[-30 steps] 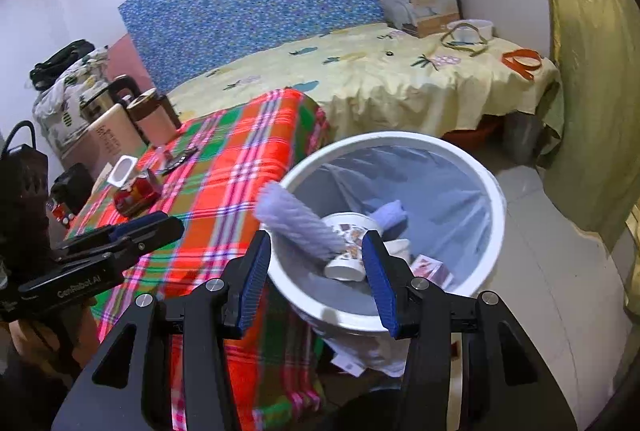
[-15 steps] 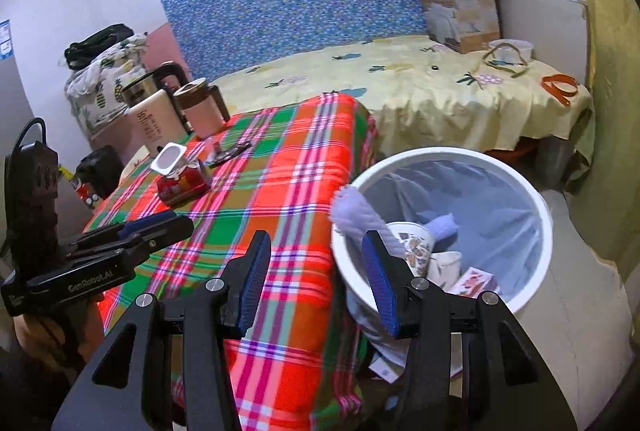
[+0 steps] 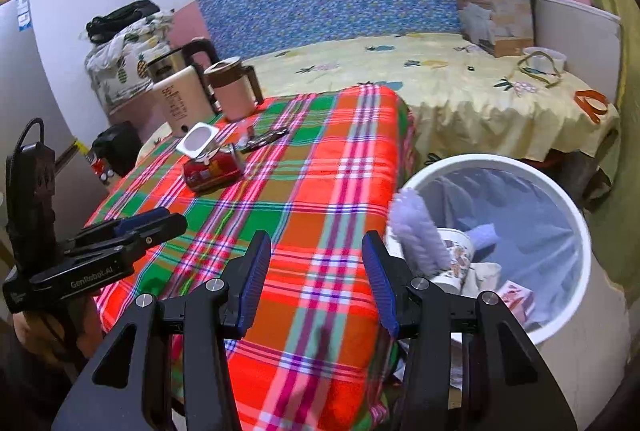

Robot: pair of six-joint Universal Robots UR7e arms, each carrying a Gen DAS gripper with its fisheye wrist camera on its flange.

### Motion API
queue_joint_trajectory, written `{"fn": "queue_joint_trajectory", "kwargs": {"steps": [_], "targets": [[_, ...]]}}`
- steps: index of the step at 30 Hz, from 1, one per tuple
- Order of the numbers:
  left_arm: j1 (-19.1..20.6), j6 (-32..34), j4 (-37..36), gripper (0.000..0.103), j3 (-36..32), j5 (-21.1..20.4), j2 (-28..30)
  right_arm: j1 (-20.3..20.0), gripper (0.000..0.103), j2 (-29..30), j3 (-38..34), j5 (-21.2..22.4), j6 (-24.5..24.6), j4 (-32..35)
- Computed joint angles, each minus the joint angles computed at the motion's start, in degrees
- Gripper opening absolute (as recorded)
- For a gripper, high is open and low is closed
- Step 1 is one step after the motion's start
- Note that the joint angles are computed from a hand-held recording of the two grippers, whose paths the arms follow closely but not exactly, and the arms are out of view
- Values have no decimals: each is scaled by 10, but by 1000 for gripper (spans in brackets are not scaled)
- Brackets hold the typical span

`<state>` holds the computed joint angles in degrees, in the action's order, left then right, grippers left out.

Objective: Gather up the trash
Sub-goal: 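Move both tools back over the cloth toward the red can and yogurt cup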

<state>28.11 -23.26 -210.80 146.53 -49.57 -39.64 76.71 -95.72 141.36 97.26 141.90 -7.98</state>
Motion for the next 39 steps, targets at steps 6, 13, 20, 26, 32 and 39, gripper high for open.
{"fn": "queue_joint_trajectory", "kwargs": {"steps": [6, 13, 20, 26, 32, 39], "targets": [[16, -4, -2, 43, 15, 27, -21, 39, 50, 41, -18, 20, 4, -6], [42, 3, -4, 47, 19, 49, -42, 65, 60, 82, -39, 28, 12, -12], [81, 51, -16, 47, -1, 49, -48, 85, 60, 117, -59, 47, 15, -8], [122, 91, -17, 48, -33, 46, -52, 92, 60, 135, -76, 58, 27, -7], [163, 128, -22, 48, -70, 28, -43, 89, 60, 161, -97, 64, 40, 3], [203, 199, -21, 56, -113, -7, -29, 83, 60, 179, -108, 68, 40, 8]]}}
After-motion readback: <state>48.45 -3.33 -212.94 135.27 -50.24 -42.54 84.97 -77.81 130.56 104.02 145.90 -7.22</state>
